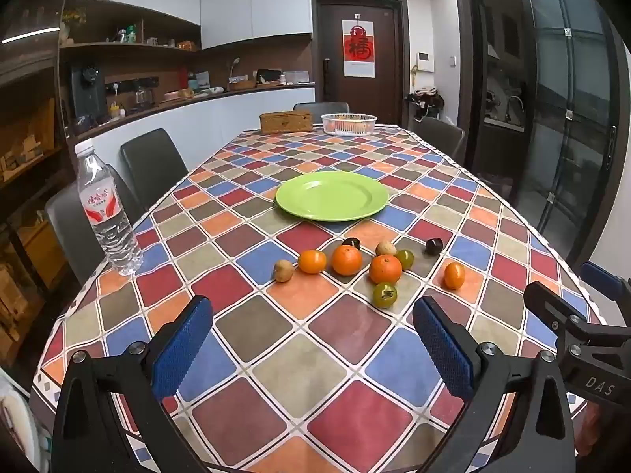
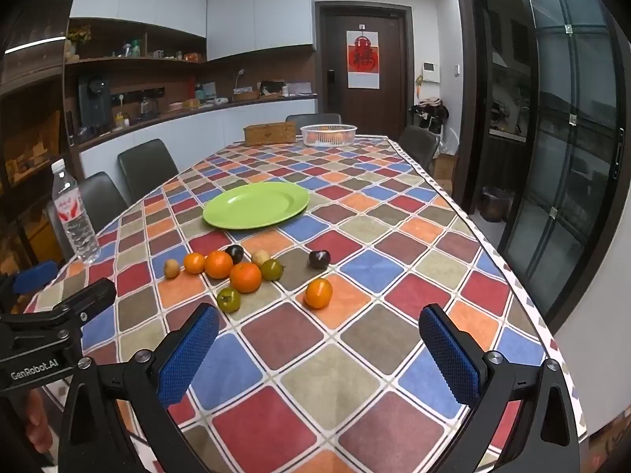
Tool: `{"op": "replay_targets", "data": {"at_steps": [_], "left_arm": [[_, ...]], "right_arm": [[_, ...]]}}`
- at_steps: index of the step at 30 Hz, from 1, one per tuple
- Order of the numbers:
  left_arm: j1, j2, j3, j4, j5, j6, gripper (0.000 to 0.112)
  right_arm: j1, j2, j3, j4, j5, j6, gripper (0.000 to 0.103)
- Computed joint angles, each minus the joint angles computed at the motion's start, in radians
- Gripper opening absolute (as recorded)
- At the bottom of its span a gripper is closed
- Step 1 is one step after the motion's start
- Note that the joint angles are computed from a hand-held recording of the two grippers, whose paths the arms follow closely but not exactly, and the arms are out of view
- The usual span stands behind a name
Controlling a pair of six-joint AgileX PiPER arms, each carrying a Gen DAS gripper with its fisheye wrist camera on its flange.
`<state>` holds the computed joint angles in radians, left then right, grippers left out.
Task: Organize fruits
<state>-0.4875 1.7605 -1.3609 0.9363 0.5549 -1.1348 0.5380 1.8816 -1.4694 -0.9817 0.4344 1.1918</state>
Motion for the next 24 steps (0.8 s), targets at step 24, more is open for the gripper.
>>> {"op": "replay_targets", "data": {"at_steps": [24], "left_arm": [[-0.017,-0.025,0.025,0.083,-0.006,-0.078,0.103]], "right_arm": [[-0.002,-0.017,-0.006,0.013,0.009,-0.023,0.103]]}}
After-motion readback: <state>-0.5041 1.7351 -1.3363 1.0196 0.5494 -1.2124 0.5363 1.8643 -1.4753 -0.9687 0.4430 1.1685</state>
